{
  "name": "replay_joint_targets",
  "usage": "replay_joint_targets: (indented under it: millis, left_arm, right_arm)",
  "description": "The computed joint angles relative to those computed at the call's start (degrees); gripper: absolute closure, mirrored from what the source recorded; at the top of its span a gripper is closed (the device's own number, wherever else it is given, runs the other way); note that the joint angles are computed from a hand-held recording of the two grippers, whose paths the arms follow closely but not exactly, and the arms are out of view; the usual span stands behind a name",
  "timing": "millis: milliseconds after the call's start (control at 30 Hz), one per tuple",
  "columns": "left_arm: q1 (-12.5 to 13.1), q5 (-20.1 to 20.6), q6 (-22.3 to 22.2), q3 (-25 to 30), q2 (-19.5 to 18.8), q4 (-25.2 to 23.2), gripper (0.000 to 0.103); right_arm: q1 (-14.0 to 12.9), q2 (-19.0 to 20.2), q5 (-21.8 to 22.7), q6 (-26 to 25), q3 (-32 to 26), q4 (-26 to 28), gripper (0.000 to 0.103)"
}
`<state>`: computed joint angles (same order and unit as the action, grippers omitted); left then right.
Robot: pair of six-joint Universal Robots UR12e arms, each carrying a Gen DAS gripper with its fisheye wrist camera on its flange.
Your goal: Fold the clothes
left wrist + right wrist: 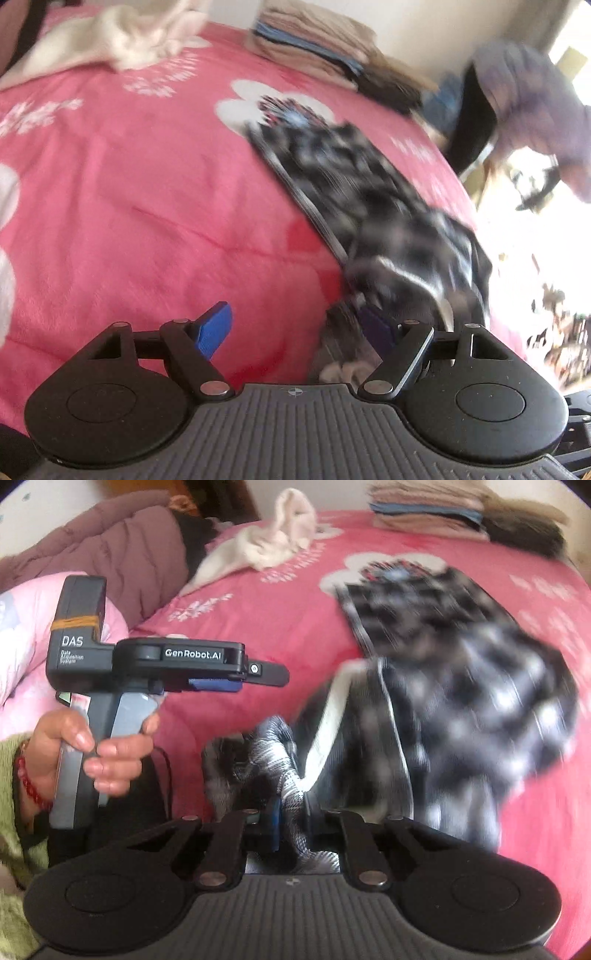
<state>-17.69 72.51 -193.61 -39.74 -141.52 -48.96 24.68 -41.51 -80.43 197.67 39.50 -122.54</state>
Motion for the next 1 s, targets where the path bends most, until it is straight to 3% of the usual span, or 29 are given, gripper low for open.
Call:
replay_joint_targets:
  millis: [167,300,367,433,500,533,567,633,733,867,1000]
  left_arm:
    - [-1.4,1.9,9.1,-3.0,2.5,-1.8,0.025]
    - [-2.6,4.6,15.3,-7.3,5.3,-3.1,0.025]
    - [-3.0,5.1,17.0,-9.1,6.4,-3.0,0.025]
    - [-3.4,6.4,18.7,-10.1,7.0,-2.7,0.025]
    - [-3.6,6.9,20.1,-10.4,7.2,-2.5,0.025]
    - [-3.6,7.1,20.7,-10.6,7.3,-2.4,0.025]
    - [-3.7,7.0,21.3,-10.7,7.4,-2.5,0.025]
    - [-3.6,6.5,21.5,-10.5,7.4,-3.7,0.025]
    - [-3.5,6.3,20.9,-9.6,7.0,-6.0,0.025]
    - [-3.2,5.3,19.1,-9.4,7.0,-7.3,0.025]
    - [-2.9,4.3,18.4,-9.4,7.0,-7.8,0.025]
  right_arm:
    - [0.8,-4.9,-2.5,8.3,9.3,-6.2,0.09]
    - [1.0,-7.3,-4.8,16.1,13.5,-8.1,0.09]
    - [0.4,-8.6,-3.2,23.0,15.5,-7.8,0.088]
    - [-0.4,-10.4,-0.8,30.7,19.3,-11.1,0.086]
    - [-0.7,-12.2,0.5,37.2,23.3,-16.7,0.076]
    - [-0.7,-12.9,0.8,39.9,24.9,-19.2,0.062]
    - [-0.7,-13.4,1.0,42.5,26.1,-21.5,0.051]
    - [-0.3,-13.5,0.8,45.9,26.6,-23.3,0.047]
    - [0.2,-12.5,1.3,47.7,24.3,-21.0,0.035]
    - [1.0,-10.4,0.4,51.1,20.3,-16.3,0.033]
    - [0.6,-10.3,2.0,62.8,21.7,-17.3,0.032]
